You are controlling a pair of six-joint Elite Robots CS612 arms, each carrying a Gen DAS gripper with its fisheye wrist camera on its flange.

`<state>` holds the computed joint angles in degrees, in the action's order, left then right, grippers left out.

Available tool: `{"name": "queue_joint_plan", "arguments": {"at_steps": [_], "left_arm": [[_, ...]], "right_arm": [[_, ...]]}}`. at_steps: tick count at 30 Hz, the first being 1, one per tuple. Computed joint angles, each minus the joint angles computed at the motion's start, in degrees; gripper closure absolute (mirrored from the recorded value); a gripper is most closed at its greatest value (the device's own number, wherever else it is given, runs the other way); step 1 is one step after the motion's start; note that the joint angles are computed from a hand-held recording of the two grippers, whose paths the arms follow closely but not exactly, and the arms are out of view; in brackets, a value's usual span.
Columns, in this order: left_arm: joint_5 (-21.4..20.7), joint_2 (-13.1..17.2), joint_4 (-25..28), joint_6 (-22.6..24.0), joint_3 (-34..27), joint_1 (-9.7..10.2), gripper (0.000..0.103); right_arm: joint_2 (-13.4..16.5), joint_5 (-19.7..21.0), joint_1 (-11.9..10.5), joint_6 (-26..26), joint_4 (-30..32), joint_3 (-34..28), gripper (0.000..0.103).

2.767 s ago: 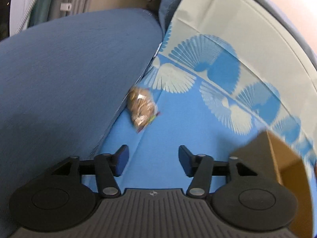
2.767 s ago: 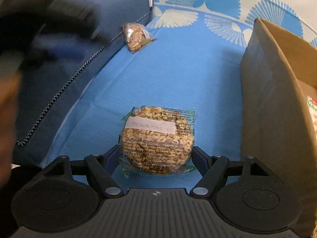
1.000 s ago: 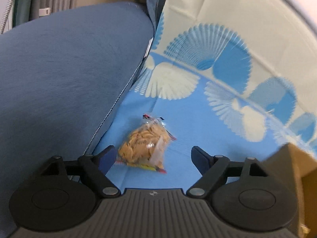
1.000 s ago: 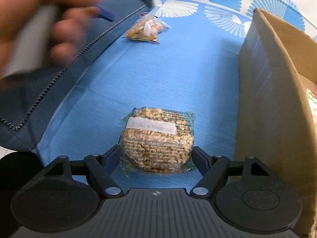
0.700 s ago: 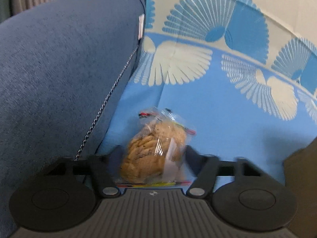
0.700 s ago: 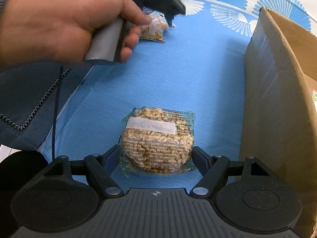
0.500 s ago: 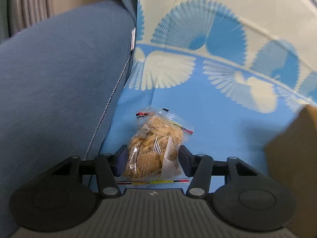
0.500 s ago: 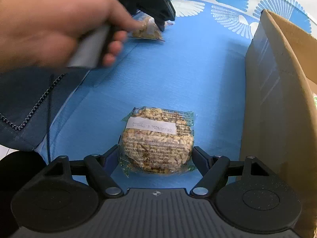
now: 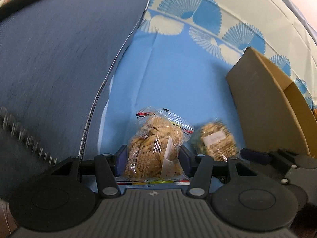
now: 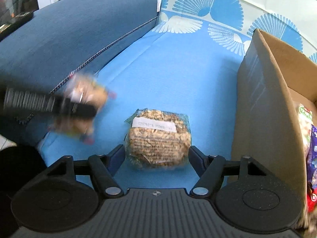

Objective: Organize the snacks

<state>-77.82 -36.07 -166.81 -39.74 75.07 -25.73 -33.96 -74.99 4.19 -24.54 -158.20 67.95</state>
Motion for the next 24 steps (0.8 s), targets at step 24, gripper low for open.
{"name": "queue_joint_plan", "arguments": {"at_steps": [24], "left_arm": [[-10.63, 0.75, -3.61, -1.30, 0.32, 2.34, 0.031]], "right_arm": [[1.16, -2.39, 0.97, -0.62, -5.80, 0.42, 0.020]]}}
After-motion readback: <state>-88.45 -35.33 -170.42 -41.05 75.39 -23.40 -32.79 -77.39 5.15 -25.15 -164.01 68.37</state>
